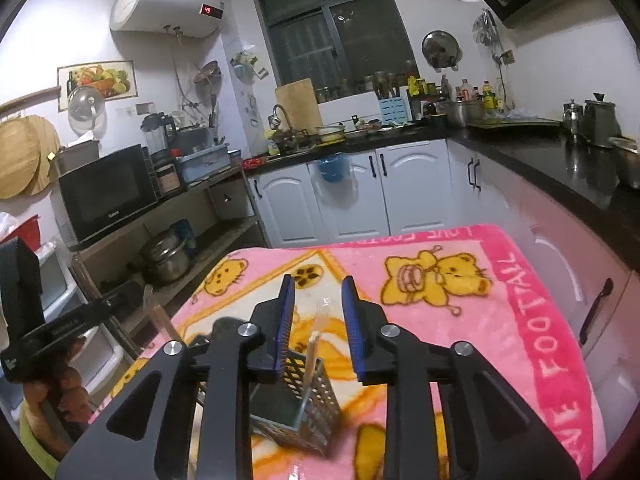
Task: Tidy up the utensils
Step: 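Open the left tool over the caddy while the right tool releases its chopstick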
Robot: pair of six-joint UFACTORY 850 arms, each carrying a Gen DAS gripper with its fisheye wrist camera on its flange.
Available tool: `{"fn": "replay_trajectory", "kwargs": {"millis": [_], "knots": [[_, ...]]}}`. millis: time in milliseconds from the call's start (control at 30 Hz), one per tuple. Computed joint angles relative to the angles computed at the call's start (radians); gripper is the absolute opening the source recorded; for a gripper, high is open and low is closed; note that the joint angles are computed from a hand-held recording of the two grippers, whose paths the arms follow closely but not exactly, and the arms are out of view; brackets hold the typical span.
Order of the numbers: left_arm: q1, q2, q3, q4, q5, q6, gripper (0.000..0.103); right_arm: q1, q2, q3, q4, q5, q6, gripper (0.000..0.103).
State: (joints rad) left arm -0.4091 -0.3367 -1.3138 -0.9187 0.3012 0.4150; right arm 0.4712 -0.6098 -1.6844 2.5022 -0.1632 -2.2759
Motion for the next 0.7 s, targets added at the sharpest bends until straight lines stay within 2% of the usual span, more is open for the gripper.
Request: {"fn": "replay_trajectory", "kwargs": {"millis": [67, 200, 300, 400, 700], "knots": [[0.004, 0.008, 0.013, 0.026, -0.007, -0.042, 0.018, -0.002, 0.005, 0.014, -0.016, -0.005, 0.015, 0.034], [0.005, 0.019, 0.034, 0.016, 0.006, -0.052, 0.030, -0.003, 0.015, 0.041, -0.014, -0.011, 0.006, 0.039], [0.001, 0.028, 0.053, -0.006, 0.021, -0.035, 0.038, -0.003, 0.017, 0.050, -0.102, -0.004, 0.083, 0.044], [0.002, 0.034, 0.069, -0.006, 0.017, -0.042, 0.044, 0.003, 0.022, 0.066, -0.061, 0.019, 0.020, 0.049], [-0.007, 0.039, 0.108, -0.098, 0.018, 0.044, 0.064, 0.007, 0.043, 0.116, -0.114, 0.031, 0.043, 0.054]]}}
